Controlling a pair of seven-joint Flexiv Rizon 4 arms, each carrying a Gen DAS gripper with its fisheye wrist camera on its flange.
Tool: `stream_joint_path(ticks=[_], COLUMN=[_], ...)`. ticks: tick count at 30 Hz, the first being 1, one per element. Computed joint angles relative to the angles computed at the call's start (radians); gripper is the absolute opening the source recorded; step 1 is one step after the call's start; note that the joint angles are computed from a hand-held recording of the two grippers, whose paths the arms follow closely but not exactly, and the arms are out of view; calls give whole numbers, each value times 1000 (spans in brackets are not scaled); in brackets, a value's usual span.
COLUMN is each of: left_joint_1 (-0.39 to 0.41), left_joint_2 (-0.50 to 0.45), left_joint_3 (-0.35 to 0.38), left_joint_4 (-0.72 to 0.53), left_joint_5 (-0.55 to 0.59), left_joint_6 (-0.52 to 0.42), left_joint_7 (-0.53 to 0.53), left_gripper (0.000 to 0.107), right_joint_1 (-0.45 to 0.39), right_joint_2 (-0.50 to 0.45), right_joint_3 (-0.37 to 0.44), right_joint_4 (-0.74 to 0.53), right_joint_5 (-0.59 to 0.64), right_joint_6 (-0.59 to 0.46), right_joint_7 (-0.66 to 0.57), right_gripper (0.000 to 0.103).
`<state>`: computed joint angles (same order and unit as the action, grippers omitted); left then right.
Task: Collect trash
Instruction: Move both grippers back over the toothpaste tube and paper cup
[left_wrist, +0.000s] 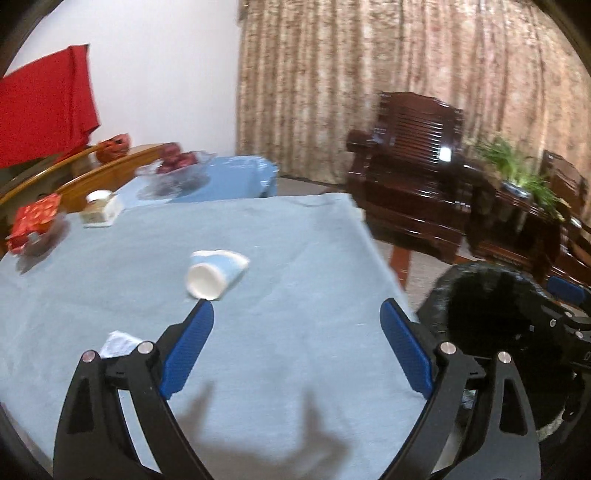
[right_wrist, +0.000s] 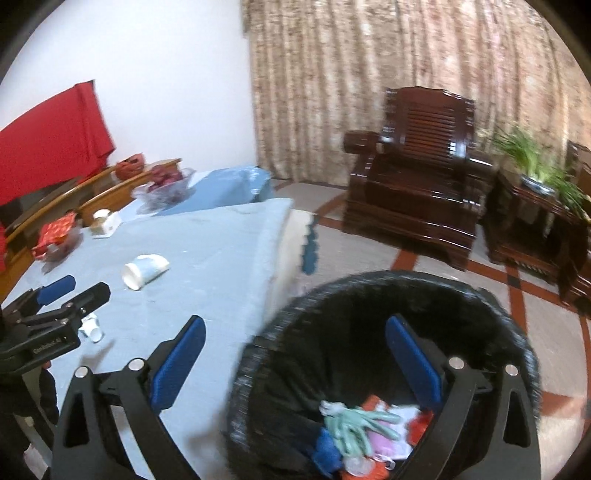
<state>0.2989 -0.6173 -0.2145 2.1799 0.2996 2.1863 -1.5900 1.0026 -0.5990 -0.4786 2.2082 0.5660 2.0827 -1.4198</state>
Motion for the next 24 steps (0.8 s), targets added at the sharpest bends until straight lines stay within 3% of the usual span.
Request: stream_joint_path(ticks=[12, 24], left_joint_1=[45, 97], left_joint_2=[-1, -62], left_joint_3=[79, 74], left_joint_4=[23, -6], left_joint_5=[-61, -115], left_joint_6=[-6, -72], left_joint_7=[2, 15], left_gripper=[89, 89], right_joint_1=[-28, -49], right_joint_2=[-100, -185], right_joint_3=[78, 105], right_joint_4=[-177, -273], right_joint_5=[-112, -227], right_joint_6=[-35, -102], right_joint_7=[17, 91], right_gripper=[96, 96])
